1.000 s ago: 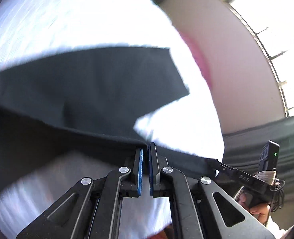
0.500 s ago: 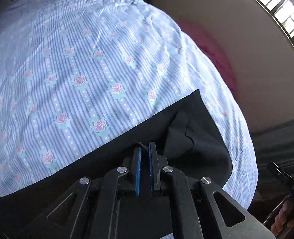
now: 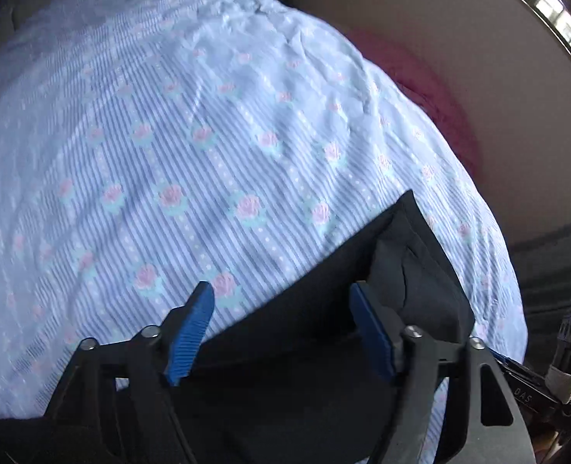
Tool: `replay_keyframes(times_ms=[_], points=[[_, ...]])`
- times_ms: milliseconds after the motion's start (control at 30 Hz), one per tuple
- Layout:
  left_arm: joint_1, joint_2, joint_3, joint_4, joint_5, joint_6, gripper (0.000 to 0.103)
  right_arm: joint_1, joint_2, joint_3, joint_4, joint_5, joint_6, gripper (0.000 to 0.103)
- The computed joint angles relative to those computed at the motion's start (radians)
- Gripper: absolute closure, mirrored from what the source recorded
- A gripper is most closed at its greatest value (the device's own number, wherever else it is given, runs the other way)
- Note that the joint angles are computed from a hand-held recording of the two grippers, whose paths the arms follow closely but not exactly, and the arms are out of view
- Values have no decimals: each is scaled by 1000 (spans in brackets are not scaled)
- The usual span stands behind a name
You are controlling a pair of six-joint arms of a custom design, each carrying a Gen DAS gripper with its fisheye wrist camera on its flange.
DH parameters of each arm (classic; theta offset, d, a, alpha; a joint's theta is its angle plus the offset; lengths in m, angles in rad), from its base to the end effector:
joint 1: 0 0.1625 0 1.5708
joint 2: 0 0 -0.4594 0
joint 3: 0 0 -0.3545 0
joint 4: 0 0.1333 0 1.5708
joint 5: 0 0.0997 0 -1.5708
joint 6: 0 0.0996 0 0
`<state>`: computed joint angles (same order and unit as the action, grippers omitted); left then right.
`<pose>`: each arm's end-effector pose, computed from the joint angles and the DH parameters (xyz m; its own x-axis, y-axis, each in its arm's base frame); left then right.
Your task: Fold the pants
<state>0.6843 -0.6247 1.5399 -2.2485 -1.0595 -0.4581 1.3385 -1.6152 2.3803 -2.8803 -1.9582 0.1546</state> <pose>-0.4004 -0.5616 0.0423 -0.7475 0.3997 -0.5306 0.4711 0.8821 0.0007 0.0083 -0.3805 0.3487 -0.8154 0.5269 0.2396 0.3264 0.7604 -0.5615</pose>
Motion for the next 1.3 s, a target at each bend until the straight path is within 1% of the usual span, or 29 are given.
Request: replay_keyframes(times_ms=[33,67,133,233,300,333,367,400,433,467,533,567,633,667,733,767,833,933,1000,1067,1133,1233,1300], points=[[-4,1,-2,-29,-8,56,22,-9,5,-2,3,7,2,60],[-7,5,-20,-32,-40,115,20,-16,11,-4,1,9,-1,60],[-9,31,-61,-22,-87,216,19,-21,13,-1,-8,4,-11,60],[-3,85,-120,28,-138,309,20,-35,3,6,-20,14,-22,60],[11,137,-173,90,-168,330,21,-51,-18,15,-20,35,-29,60],[16,158,-191,118,-165,333,24,-59,-26,18,-18,45,-31,60],[23,183,-215,148,-147,329,26,-69,-33,21,-15,58,-35,60],[26,203,-235,180,-121,305,33,-77,-38,22,-8,64,-36,60],[28,213,-248,213,-99,268,43,-86,-49,24,4,66,-40,60],[29,210,-243,221,-91,228,47,-88,-53,23,13,62,-35,60],[25,157,-166,145,-111,170,47,-85,-63,20,32,62,-24,60],[14,121,-112,94,-106,154,46,-72,-74,19,51,51,-20,60],[-28,39,3,14,-61,124,38,-35,-104,26,67,26,-41,60],[-49,-5,63,-22,-32,109,35,-8,-118,29,76,5,-50,60],[-98,-102,182,-58,25,50,25,57,-138,34,95,-45,-72,60],[-128,-159,239,-54,54,-1,24,88,-151,36,112,-59,-84,60],[-179,-258,321,-18,78,-104,21,149,-177,31,176,-75,-93,60],[-278,-403,427,118,99,-358,20,257,-212,20,279,-79,-98,58],[-341,-485,473,221,98,-528,20,345,-224,13,336,-88,-86,49],[-415,-573,521,325,81,-718,20,445,-218,6,376,-103,-69,48],[-491,-659,552,440,57,-906,19,542,-199,-8,426,-95,-52,48],[-619,-783,579,627,10,-1174,18,672,-162,-26,482,-47,-24,48],[-692,-847,577,757,-23,-1317,18,751,-128,-34,498,-10,-16,48]])
